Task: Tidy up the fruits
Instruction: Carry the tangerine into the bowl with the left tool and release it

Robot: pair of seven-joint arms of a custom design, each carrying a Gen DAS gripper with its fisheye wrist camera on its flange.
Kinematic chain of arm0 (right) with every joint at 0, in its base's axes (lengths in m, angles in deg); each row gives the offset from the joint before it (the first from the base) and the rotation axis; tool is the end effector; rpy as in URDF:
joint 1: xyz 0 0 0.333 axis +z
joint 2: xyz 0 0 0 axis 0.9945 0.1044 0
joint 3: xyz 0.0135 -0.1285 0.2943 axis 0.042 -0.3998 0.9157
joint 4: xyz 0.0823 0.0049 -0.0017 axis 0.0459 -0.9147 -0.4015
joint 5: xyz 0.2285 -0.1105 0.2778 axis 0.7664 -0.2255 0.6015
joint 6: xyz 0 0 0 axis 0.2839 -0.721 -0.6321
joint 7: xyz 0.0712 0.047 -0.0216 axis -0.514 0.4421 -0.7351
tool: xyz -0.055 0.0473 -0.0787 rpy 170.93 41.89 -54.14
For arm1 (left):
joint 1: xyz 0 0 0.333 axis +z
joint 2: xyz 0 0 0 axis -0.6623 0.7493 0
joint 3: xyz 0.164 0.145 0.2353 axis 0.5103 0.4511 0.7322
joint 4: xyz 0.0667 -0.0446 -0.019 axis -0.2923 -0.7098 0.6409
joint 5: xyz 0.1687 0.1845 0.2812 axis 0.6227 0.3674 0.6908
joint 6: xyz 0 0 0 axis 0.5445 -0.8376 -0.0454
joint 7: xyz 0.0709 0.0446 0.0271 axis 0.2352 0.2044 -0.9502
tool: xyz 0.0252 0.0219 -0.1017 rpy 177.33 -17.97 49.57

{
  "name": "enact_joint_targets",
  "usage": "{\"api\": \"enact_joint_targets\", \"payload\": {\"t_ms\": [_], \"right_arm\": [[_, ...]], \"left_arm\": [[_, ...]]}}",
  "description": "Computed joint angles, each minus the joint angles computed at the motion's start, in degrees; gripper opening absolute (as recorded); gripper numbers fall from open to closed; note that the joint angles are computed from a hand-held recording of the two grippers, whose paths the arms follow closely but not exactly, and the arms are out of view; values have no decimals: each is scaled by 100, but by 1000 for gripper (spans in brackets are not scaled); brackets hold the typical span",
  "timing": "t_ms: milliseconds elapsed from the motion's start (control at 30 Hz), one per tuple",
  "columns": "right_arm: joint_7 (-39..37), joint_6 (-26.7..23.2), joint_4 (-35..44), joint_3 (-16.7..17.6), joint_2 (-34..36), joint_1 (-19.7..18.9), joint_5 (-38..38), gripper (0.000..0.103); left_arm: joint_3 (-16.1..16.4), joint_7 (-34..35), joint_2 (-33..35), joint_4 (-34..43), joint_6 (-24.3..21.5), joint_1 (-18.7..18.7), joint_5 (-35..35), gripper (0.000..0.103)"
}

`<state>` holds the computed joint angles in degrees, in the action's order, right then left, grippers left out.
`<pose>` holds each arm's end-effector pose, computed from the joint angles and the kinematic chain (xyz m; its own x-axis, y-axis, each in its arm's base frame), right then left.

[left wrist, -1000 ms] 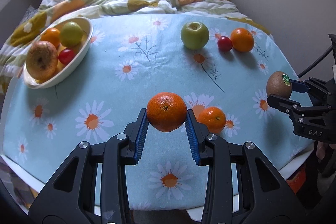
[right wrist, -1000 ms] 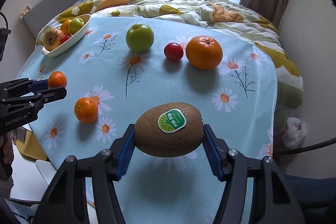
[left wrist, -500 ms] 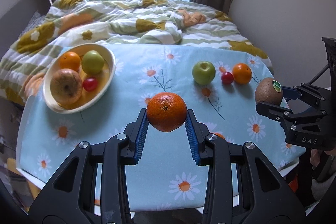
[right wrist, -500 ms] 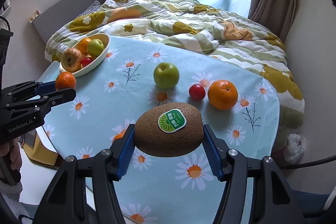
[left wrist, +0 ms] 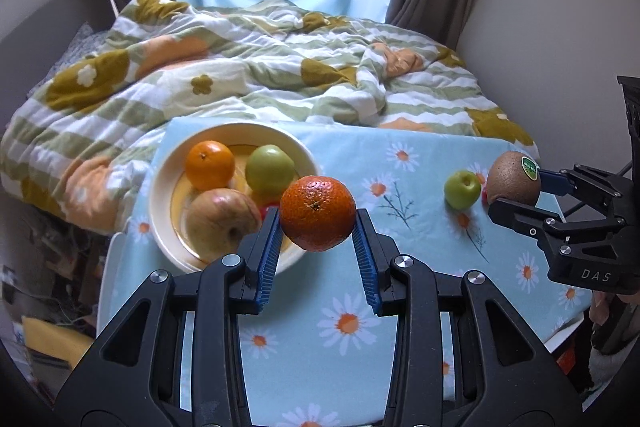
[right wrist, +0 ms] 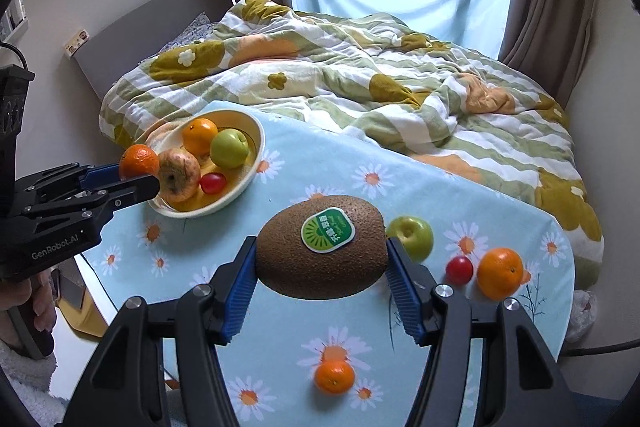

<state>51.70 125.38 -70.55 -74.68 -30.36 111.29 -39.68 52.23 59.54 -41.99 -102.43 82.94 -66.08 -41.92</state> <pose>0.4171 0.3585 0.5626 0.2282 -0.9677 -0.1070 -0.7955 -0.1219 -0.5935 0.4324 -0.4049 0.5566 -0.2430 -0.9626 0.1200 -0.7722 0.1171 -0.6245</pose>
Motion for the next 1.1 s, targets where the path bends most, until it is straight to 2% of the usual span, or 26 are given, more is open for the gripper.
{"api": "enact_joint_targets", "payload": {"t_ms": [200,700,933,1100], "right_arm": [[276,-237,1063,-2,865,196,-313,58],[772,-1007,3229,-554,2541,1009,-510,58],[902,-1175,3715,-719,2924,1188,-430,58],[868,-1150,3753,-771,2967,1192,-371,58]], "left_arm": [[200,788,-16,-86,219,304,-488,42],[462,2849,532,-73,412,927,-1911,42],[530,3194,806,63,423,960,-1838,42],[503,3328,871,167,266,965,-1974,43]]}}
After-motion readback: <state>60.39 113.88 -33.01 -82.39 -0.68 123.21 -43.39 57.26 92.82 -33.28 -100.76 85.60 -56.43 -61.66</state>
